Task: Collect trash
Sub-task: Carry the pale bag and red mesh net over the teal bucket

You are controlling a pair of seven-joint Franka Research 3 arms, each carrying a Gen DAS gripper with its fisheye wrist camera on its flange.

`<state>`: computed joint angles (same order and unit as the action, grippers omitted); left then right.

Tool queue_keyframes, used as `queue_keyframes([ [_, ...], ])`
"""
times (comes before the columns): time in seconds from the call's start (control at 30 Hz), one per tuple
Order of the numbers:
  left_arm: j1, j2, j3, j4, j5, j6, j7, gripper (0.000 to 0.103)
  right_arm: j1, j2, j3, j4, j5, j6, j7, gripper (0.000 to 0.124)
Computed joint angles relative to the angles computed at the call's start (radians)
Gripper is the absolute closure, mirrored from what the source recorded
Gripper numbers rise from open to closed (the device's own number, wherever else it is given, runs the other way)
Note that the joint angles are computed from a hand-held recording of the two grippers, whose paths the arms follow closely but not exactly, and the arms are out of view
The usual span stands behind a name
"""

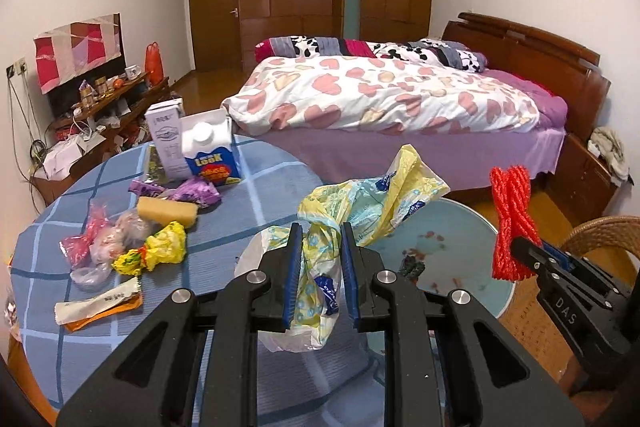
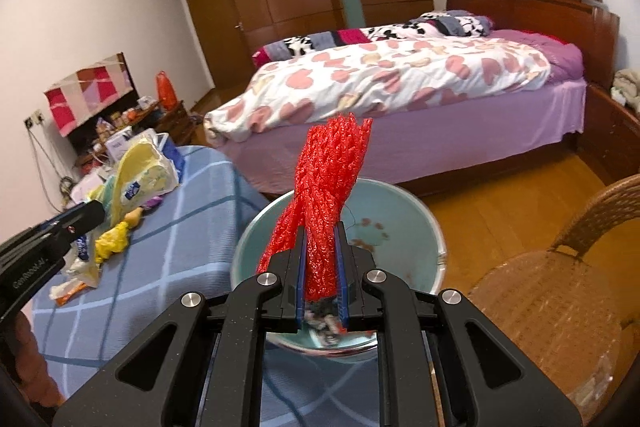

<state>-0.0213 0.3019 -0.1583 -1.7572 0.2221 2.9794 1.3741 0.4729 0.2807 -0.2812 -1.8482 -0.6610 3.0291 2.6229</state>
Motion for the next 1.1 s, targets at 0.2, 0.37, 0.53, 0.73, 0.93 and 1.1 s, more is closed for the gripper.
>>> queue_keyframes([
  [0.2, -0.042, 0.044, 0.010, 0.063, 0.031, -0.034, -0.028, 0.084, 0.020, 0.011, -0.047, 0.006, -0.054, -0.014, 0.068, 0.111],
  [0.37, -0.071, 0.092, 0.011, 0.124, 0.056, -0.076, -0.047, 0.084, -0.022, 0.034, -0.019, 0.019, -0.063, -0.046, 0.085, 0.111],
  [0.53, -0.113, 0.148, 0.029, 0.193, 0.087, -0.125, -0.085, 0.084, -0.053, 0.057, 0.008, 0.029, 0.004, -0.057, 0.031, 0.111],
  [0.73, -0.113, 0.225, 0.001, 0.282, 0.057, -0.219, -0.075, 0.084, -0.069, 0.098, 0.016, 0.057, 0.092, -0.089, -0.039, 0.111],
  [0.93, -0.124, 0.288, -0.007, 0.359, 0.028, -0.272, -0.066, 0.084, -0.123, 0.134, 0.081, 0.076, 0.271, -0.097, -0.204, 0.111],
  [1.1, -0.146, 0.323, 0.012, 0.408, 0.036, -0.293, -0.084, 0.066, -0.172, 0.152, 0.143, 0.083, 0.423, -0.083, -0.354, 0.107],
])
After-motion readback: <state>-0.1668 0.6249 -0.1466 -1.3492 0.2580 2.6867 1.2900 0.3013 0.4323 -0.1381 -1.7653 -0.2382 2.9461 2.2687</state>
